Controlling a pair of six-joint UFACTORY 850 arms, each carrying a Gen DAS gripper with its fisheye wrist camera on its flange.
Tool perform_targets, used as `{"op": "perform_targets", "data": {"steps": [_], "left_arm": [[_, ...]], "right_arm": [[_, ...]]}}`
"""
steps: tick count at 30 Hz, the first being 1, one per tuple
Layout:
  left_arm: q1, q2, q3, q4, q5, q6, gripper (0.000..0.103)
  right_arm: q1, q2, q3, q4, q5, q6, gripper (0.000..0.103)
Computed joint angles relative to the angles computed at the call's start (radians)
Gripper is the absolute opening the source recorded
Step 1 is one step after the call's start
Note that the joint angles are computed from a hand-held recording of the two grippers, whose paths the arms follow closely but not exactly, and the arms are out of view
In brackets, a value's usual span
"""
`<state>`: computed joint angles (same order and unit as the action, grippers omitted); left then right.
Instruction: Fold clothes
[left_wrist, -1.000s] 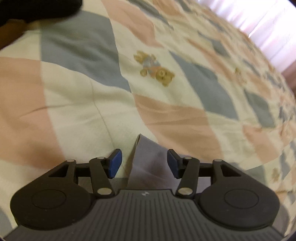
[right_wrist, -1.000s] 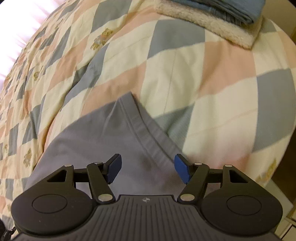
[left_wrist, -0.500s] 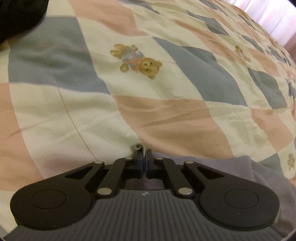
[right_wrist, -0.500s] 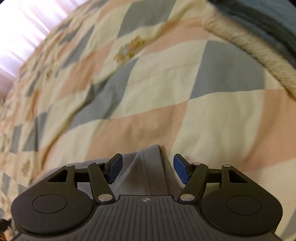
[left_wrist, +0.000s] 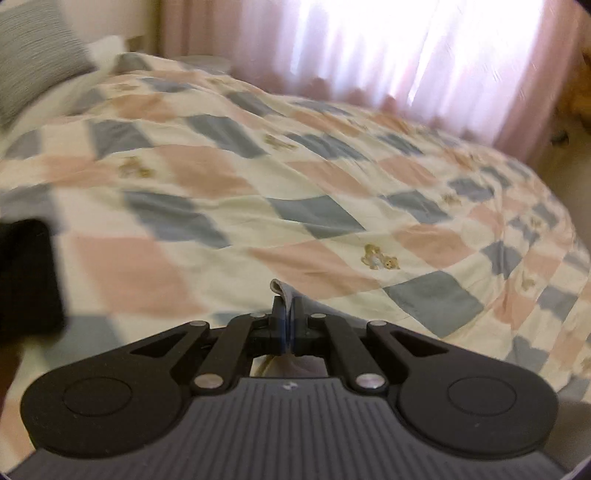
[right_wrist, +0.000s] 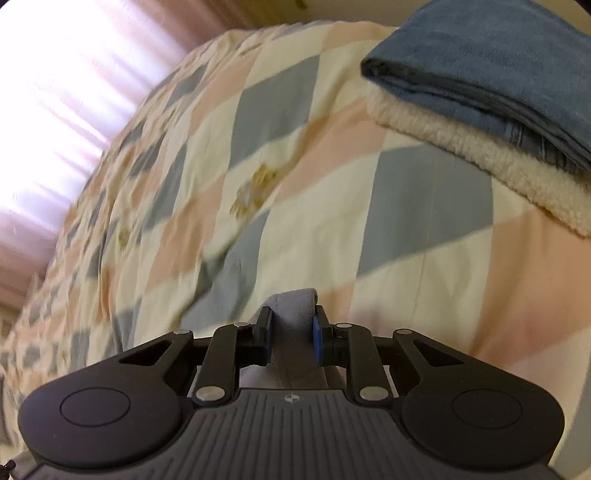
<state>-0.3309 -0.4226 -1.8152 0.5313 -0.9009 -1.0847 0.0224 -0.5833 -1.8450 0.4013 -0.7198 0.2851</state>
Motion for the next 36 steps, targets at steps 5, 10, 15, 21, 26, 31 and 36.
{"op": "perform_targets", "data": {"steps": [5,10,15,21,26,31,36], "left_arm": [[0.025,-0.306,-0.239,-0.076,-0.175,0.126,0.009],[-0.003,-0.345,-0.243,-0.011,-0.208,0.105,0.026],[-0.007,-0.209,-0.09,0.009,-0.119,-0.062,0.02],[-0.057,-0.186,-0.032,-0.07,0.017,0.034,0.025],[-0.064,-0.304,-0.108,-0.048,-0.144,0.163,0.025],[-0.075,-0.25,-0.104,0.072,-0.254,-0.018,0.024],[-0.171,-0.076,0.013,0.074,-0.295,-0.111,0.025]], "right_arm": [[0.02,-0.139,-0.119,-0.082,-0.065,0.129,0.03],[0.041,-0.17,-0.135,-0.14,-0.053,0.212,0.054],[0.048,-0.108,-0.088,-0.327,-0.04,0.332,0.061],[0.129,0.018,0.037,-0.431,-0.018,0.168,0.039],[0.161,0.069,0.141,-0.122,-0.051,-0.207,0.032],[0.18,0.12,0.24,-0.484,-0.102,-0.045,0.017],[0.136,0.254,0.344,-0.523,-0.066,0.008,0.025]]}}
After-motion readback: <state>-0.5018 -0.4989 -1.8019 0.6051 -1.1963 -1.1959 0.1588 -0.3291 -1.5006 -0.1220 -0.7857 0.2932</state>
